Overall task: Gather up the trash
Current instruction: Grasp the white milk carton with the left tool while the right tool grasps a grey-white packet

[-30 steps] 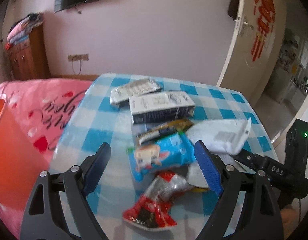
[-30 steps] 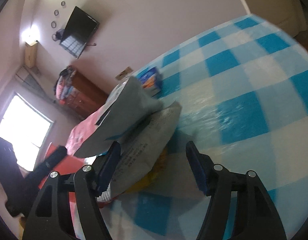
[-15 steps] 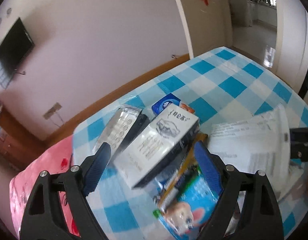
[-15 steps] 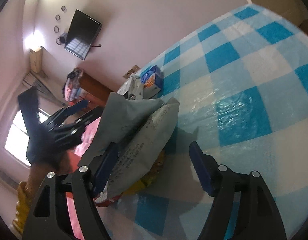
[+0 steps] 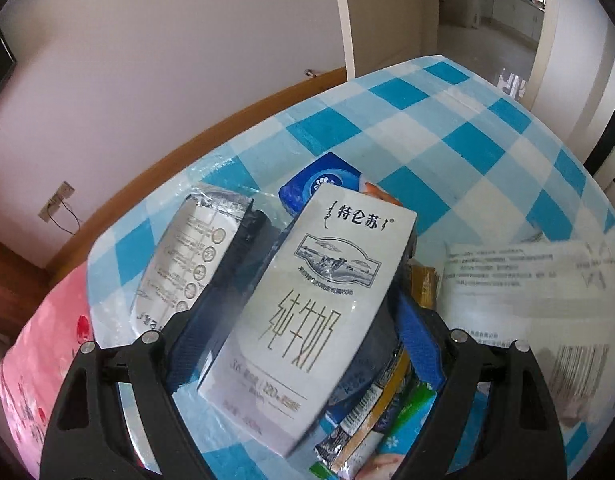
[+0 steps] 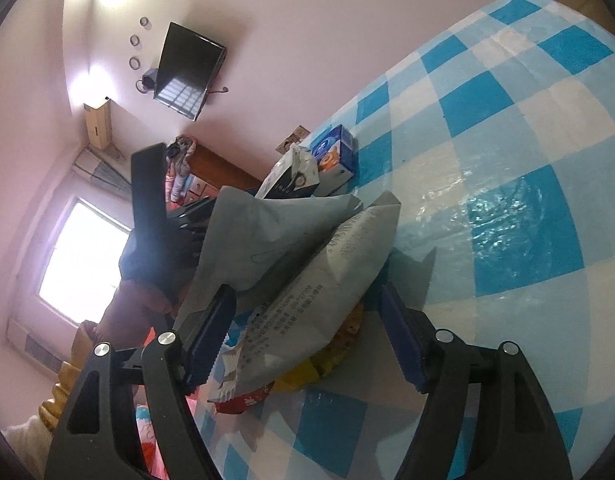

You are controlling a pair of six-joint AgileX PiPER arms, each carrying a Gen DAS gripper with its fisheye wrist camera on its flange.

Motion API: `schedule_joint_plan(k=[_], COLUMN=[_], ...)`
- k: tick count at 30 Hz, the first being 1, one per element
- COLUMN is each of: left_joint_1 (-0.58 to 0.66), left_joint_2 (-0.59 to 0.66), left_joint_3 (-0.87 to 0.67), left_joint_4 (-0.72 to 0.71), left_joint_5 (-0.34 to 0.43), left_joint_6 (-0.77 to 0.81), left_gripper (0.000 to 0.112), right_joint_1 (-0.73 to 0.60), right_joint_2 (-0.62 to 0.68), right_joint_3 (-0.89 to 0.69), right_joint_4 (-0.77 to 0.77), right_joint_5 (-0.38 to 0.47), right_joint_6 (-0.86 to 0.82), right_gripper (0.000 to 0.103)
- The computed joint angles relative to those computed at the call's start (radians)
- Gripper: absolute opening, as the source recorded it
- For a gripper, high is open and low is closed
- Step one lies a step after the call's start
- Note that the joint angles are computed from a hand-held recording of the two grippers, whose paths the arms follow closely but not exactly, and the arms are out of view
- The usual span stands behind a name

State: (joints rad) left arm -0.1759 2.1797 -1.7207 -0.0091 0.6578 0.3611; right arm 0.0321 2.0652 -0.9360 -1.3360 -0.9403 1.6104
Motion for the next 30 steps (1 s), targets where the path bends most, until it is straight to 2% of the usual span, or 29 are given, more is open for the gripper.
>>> schedule_joint_plan(k=[6, 11, 13, 17, 21, 24, 26, 30], left_joint_1=[-0.019, -0.039, -0.053, -0.068, -0.08, -0.082, -0.111, -0.136], left_joint_2=[0.0, -0.034, -0.062, -0.115, -0.18, -0.246, -0.282, -0.334], left_joint_3=[0.014, 0.076, 0.125, 0.211, 0.306, 0.388, 0.444, 0.534], left_joint_4=[0.053, 0.135, 0.186, 0.228, 0.258, 0.181, 0.263, 0.318], left_joint_5=[-0.022, -0.052, -0.078, -0.122, -0.161, -0.193, -0.214, -0.264], left_joint_6=[-0.096, -0.227, -0.298, -0.4, -0.482, -0.461, -0.554, -0.677], left_gripper=[0.074, 0.073, 0.073, 0.073, 0.071, 0.07, 0.07, 0.068], right_joint_1=[0.002, 0.022, 0.028, 0.018, 0.016, 0.015, 0.02, 0.035], right_joint_2=[0.024, 0.006, 0.005, 0.025, 0.027, 0.018, 0.004, -0.013], right_joint_3=[-0.021, -0.012, -0.015, -0.029, -0.034, -0.029, -0.022, -0.023], right_joint_4=[0.002, 0.022, 0.024, 0.015, 0.0, -0.014, -0.022, -0.047], right_joint_5=[-0.027, 0.023, 0.051, 0.031, 0.028, 0.035, 0.049, 0.08], right_joint_6=[0.003, -0.021, -0.015, 0.004, 0.009, 0.006, -0.006, -0.013], right_gripper=[0.073, 0.071, 0.06, 0.054, 0.052, 0.05, 0.049, 0.049])
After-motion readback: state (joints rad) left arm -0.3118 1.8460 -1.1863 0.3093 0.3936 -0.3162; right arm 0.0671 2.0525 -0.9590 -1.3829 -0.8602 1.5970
